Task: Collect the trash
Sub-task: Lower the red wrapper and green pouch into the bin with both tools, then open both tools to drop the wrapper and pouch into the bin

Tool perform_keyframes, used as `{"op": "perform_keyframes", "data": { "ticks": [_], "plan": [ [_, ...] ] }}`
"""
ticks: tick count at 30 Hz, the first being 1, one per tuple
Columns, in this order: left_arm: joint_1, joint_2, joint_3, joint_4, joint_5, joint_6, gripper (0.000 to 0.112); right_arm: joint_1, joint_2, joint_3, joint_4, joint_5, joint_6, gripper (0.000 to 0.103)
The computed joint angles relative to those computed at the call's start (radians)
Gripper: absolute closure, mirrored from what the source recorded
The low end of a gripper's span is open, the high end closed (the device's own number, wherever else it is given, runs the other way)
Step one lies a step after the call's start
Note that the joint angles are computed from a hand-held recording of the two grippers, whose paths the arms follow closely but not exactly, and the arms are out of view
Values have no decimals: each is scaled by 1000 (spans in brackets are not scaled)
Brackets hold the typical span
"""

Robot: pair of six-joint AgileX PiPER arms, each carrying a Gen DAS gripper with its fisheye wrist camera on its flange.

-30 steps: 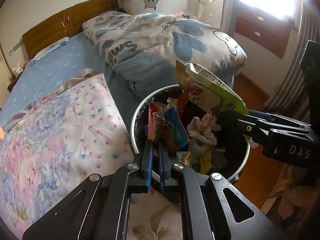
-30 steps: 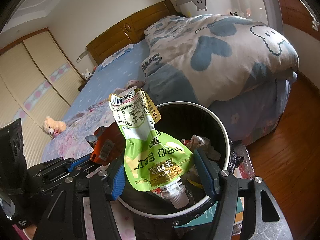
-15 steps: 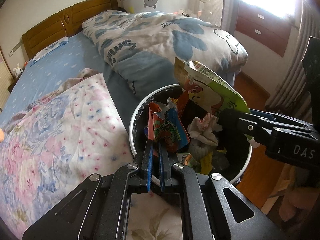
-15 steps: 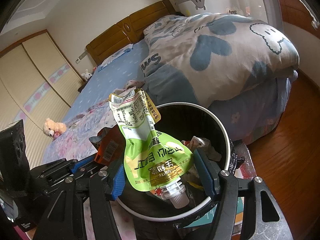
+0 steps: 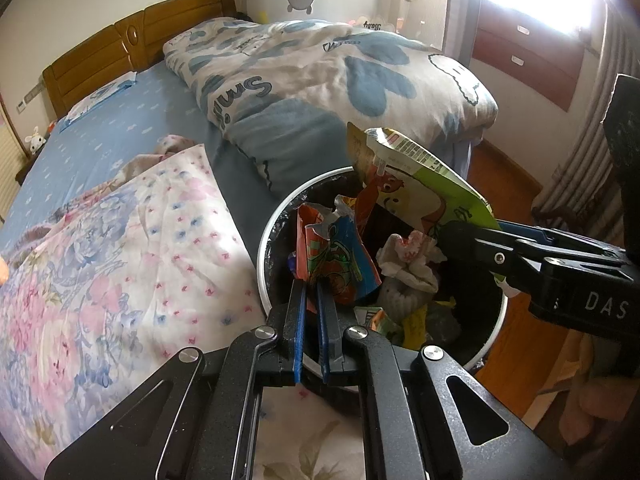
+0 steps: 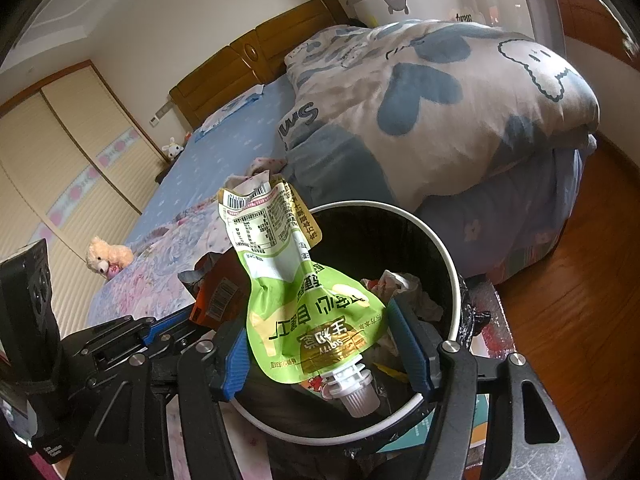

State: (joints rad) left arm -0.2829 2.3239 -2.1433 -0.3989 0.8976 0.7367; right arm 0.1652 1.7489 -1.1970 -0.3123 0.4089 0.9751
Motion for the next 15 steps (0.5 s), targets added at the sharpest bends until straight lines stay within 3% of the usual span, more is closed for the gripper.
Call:
{"op": "perform_keyframes", "data": {
  "ticks": [15],
  "plan": [
    [-2,13,-18,4,13,-3,102,-13,4,-3,41,1,-36,36]
  ]
}}
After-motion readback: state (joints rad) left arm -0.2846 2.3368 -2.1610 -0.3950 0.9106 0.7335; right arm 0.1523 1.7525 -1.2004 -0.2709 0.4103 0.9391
